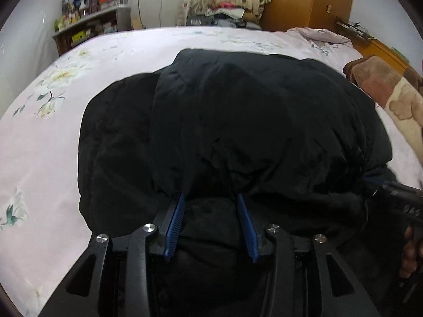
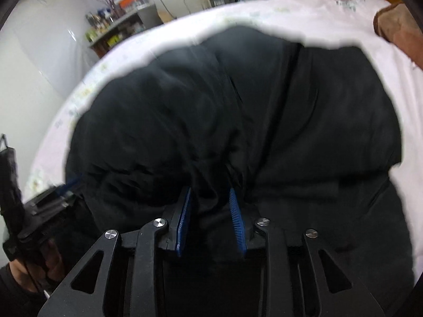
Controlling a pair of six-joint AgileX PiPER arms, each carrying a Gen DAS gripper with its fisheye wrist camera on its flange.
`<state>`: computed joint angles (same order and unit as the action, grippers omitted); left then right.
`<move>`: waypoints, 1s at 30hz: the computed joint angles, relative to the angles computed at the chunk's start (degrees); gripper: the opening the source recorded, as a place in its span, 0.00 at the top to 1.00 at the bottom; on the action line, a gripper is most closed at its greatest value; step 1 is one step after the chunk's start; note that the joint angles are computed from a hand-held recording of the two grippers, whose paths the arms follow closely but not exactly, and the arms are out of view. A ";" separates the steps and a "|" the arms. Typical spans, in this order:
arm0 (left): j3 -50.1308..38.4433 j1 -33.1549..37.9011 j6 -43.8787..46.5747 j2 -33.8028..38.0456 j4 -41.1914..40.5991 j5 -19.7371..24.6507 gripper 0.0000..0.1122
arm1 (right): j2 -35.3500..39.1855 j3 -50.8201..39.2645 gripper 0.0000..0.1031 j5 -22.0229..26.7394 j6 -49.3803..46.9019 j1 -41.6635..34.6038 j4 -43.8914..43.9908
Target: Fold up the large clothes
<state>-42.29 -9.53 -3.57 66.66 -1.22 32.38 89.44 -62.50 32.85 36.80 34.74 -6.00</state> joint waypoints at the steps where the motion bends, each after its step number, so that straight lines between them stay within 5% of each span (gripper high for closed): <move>1: 0.31 0.27 0.03 0.20 -0.48 -0.28 0.60 | 1.03 1.03 0.72 -1.11 1.00 0.52 -1.29; 5: -1.23 -0.87 -2.35 0.58 2.00 1.31 0.60 | 1.03 2.40 0.72 -3.81 2.48 1.02 -2.84; 9: -3.31 2.27 1.84 -4.32 -1.67 7.80 0.60 | -3.66 1.79 0.70 0.96 -2.94 -0.52 2.07; 14: -6.92 7.60 7.26 -9.94 -9.10 10.06 0.50 | -9.31 -1.20 0.70 3.40 2.81 -2.78 -6.89; 22: -13.03 -2.17 -11.99 7.12 11.03 2.28 0.50 | 4.68 -16.39 0.70 2.91 -5.04 -10.95 -6.76; 24: -10.28 1.97 -7.33 9.61 5.63 0.24 0.48 | 9.03 -17.39 0.70 4.92 -7.02 -12.29 -6.01; 26: -8.16 5.82 1.92 9.95 -3.53 -2.52 0.47 | 8.88 -12.93 0.69 1.32 -11.71 -14.30 0.90; 28: -8.60 6.09 3.73 10.34 -3.86 -2.15 0.47 | 6.97 -7.22 0.69 -4.06 -10.97 -14.61 1.76; 30: -9.21 5.68 2.59 9.70 -1.59 -0.71 0.47 | 6.00 -6.70 0.69 -3.45 -10.18 -14.55 1.80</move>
<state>-51.49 -3.85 -0.98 76.36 -2.81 31.67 95.44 -69.21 29.40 26.62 20.20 -4.21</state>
